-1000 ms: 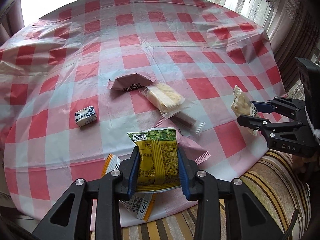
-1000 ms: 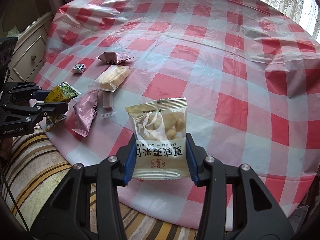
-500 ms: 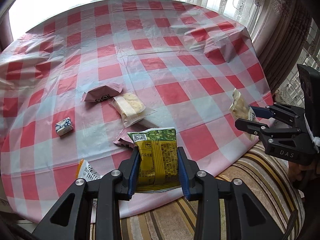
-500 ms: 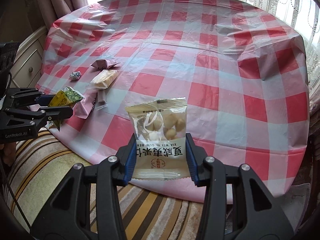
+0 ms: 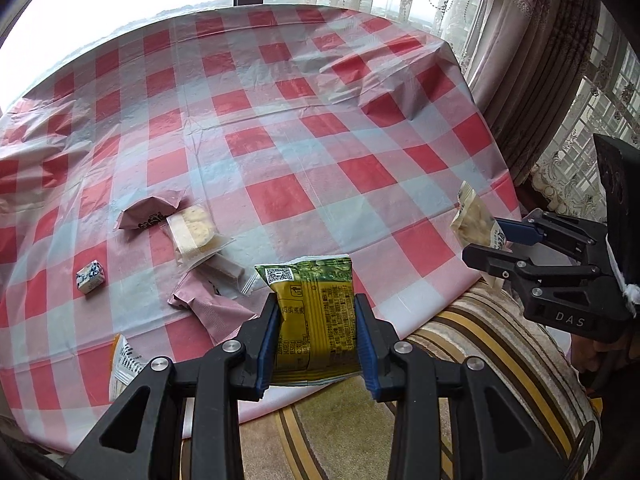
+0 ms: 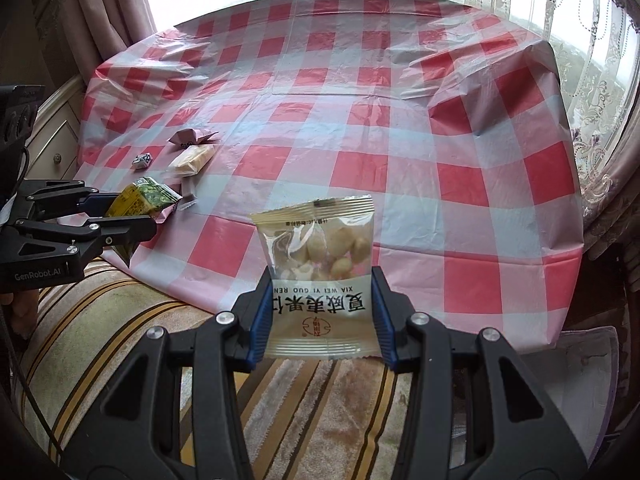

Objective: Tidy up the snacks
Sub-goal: 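Carry both held snacks over the white box and open both tools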

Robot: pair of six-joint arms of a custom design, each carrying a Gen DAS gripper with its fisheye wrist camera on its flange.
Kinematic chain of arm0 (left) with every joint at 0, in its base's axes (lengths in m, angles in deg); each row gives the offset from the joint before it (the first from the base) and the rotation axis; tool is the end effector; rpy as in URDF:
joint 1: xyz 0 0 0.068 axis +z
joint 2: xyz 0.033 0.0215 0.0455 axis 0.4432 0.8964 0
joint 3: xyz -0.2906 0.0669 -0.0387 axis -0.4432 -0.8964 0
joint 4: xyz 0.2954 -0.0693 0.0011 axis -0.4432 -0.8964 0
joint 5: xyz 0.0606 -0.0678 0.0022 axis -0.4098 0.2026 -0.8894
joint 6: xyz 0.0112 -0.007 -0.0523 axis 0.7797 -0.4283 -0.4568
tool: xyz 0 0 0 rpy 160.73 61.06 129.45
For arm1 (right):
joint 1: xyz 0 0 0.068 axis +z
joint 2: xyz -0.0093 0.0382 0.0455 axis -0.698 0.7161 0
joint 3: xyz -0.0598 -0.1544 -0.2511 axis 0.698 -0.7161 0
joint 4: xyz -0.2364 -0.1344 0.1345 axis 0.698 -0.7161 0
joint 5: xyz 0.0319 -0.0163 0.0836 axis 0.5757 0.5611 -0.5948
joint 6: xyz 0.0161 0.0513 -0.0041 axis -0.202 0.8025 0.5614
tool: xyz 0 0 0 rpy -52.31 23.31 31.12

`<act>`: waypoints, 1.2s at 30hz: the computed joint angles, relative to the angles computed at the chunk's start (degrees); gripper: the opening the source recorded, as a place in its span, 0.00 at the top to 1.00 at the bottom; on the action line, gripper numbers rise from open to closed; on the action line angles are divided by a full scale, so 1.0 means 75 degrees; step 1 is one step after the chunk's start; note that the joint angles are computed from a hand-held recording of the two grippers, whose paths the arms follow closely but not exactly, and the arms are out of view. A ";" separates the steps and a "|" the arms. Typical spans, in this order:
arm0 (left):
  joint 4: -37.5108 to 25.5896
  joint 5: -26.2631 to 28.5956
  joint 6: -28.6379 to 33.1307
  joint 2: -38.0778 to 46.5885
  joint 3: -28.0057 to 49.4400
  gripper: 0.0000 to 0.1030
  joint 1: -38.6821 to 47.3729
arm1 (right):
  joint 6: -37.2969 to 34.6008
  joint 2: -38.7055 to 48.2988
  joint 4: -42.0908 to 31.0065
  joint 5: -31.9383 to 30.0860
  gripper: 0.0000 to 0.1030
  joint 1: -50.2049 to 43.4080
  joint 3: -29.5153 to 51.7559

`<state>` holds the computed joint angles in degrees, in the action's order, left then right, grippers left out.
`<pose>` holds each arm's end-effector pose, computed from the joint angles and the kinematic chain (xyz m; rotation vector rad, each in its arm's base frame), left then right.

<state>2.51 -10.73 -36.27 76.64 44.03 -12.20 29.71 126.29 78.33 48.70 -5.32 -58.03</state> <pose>0.1785 -0.1353 0.1366 0.2509 2.5588 -0.2324 0.1768 0.1403 0.1426 -0.5567 2.4497 0.3094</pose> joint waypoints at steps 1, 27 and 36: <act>0.0007 -0.0026 -0.0048 0.0056 0.0053 0.65 -0.0094 | 0.0012 -0.0118 -0.0048 0.0012 0.53 -0.0049 -0.0063; 0.0467 0.0038 -0.0512 0.2771 0.2365 0.65 -0.2331 | -0.1828 -0.4388 -0.2845 -0.1014 0.53 -0.4622 -0.1497; 0.0563 0.0367 -0.0368 0.4133 0.3771 0.65 -0.2918 | -0.3990 -0.3274 -0.2350 -0.1635 0.53 -0.8491 -0.1451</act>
<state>6.73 -7.98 -39.03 107.63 72.32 -34.09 -0.22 101.74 60.70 36.44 -69.00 -68.91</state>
